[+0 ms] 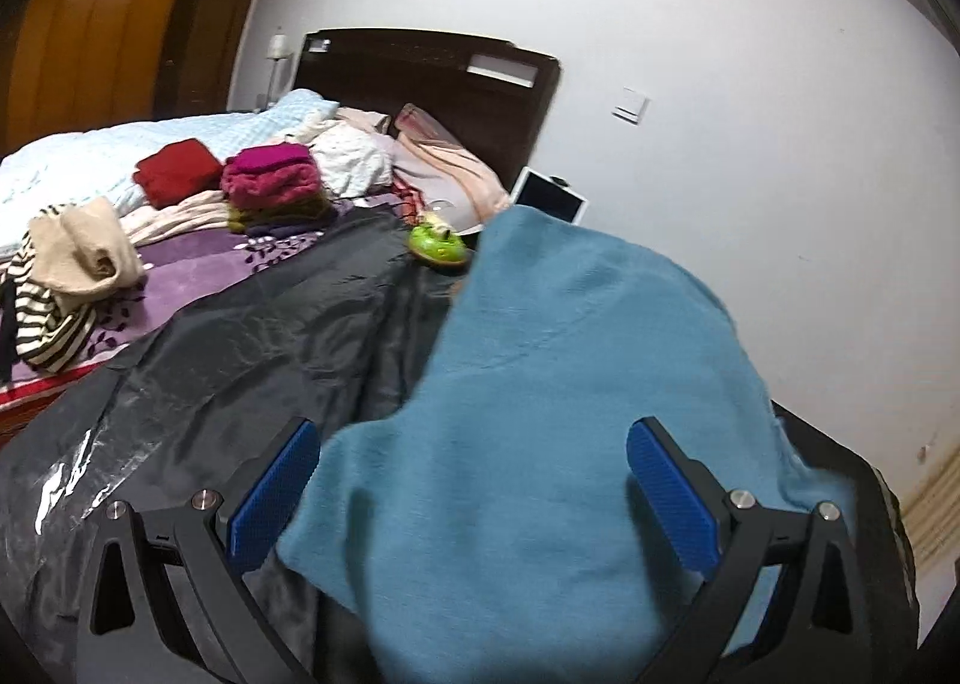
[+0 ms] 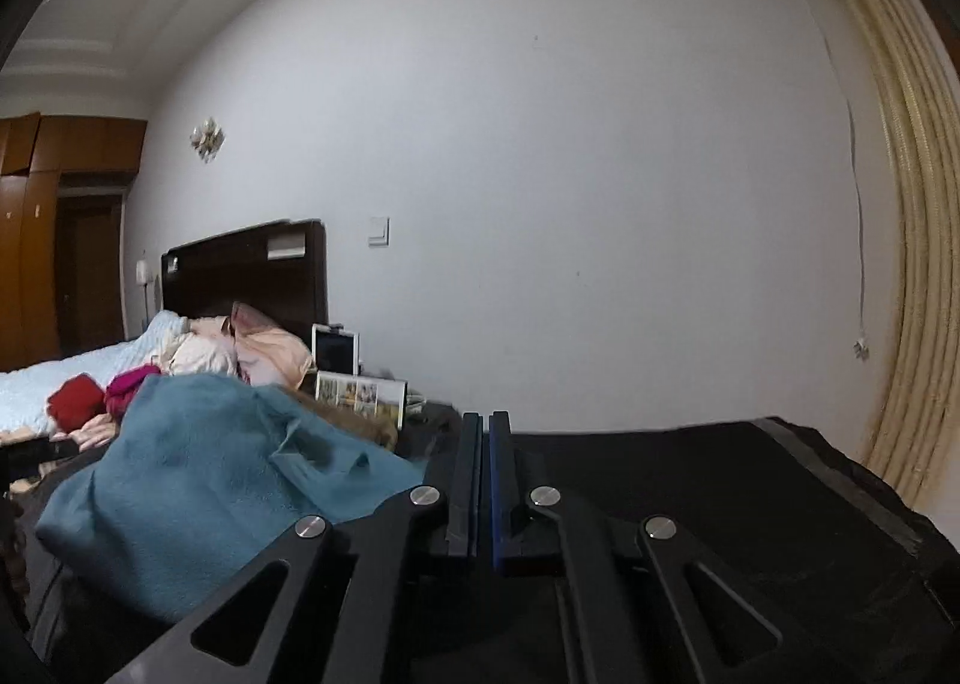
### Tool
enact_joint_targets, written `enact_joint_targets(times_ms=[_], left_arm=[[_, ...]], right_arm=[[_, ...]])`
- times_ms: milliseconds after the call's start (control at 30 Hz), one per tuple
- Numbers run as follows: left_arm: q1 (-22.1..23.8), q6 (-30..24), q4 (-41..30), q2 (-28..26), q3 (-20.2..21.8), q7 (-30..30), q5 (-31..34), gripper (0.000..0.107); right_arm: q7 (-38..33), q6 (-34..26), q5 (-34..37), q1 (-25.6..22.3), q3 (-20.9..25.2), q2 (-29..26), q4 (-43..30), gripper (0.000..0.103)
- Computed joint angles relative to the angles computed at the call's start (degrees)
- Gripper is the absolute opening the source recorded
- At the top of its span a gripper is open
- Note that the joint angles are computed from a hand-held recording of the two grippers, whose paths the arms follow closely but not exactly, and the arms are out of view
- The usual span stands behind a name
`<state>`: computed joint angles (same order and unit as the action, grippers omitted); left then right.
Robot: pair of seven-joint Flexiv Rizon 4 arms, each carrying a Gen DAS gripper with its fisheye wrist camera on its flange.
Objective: Fold clothes
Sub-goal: 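Grasp a sleeve cuff of the blue sweater with the right gripper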
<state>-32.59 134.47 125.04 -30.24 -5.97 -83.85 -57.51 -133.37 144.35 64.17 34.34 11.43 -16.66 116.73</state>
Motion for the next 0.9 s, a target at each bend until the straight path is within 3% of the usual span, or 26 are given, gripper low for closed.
enact_joint_targets(times_ms=[100, 133, 200, 233, 267, 433, 533, 600, 700, 800, 900], left_arm=[[-2.6, 1.2, -1.6, -0.2, 0.1, 5.3, -4.3, 0.103], [-3.3, 1.7, -2.2, -0.4, -0.2, 7.2, -5.9, 0.103], [-4.2, 2.2, -3.7, -0.7, -1.1, 11.5, -9.6, 0.103], [-3.9, 2.1, -3.9, -0.7, -1.7, 12.2, -9.8, 0.103], [-3.5, 1.9, -4.0, -0.6, -2.2, 12.5, -9.5, 0.103], [-3.3, 1.4, -6.2, -2.0, -3.5, 15.4, -10.4, 0.103], [-2.6, 0.1, -7.2, -3.3, -3.8, 15.6, -9.3, 0.103], [-2.4, -1.1, -7.7, -4.1, -3.6, 15.8, -8.8, 0.103], [-1.7, -2.4, -7.2, -4.3, -3.1, 13.6, -5.9, 0.103], [-1.5, -3.3, -6.7, -4.3, -2.3, 11.8, -3.9, 0.103], [-2.9, -3.4, -7.4, -4.7, -1.1, 12.9, -5.1, 0.103]], right_arm=[[4.5, -4.7, -3.2, -1.9, 0.4, 1.9, 2.6, 0.004], [5.6, -6.5, -4.5, -2.1, 0.3, 2.1, 3.2, 0.01], [7.6, -9.8, -7.2, -2.4, -0.6, 2.1, 3.8, 0.049], [8.0, -10.7, -8.2, -2.1, -1.3, 1.6, 3.7, 0.094], [9.2, -10.4, -10.3, -1.9, -1.7, 0.8, 4.0, 0.103], [5.4, -15.1, -14.3, 3.3, -6.8, -2.8, 1.6, 0.103], [3.6, -22.2, -15.2, 6.5, -12.3, -5.7, -2.8, 0.103], [5.5, -27.0, -18.5, 6.1, -13.7, -7.4, -4.8, 0.103], [9.7, -33.4, -25.0, 0.8, -10.9, -9.6, -7.5, 0.101], [12.8, -40.3, -31.6, -9.1, -3.2, -12.6, -11.8, 0.096], [13.9, -48.5, -36.2, -19.3, 5.5, -15.8, -16.5, 0.072]])
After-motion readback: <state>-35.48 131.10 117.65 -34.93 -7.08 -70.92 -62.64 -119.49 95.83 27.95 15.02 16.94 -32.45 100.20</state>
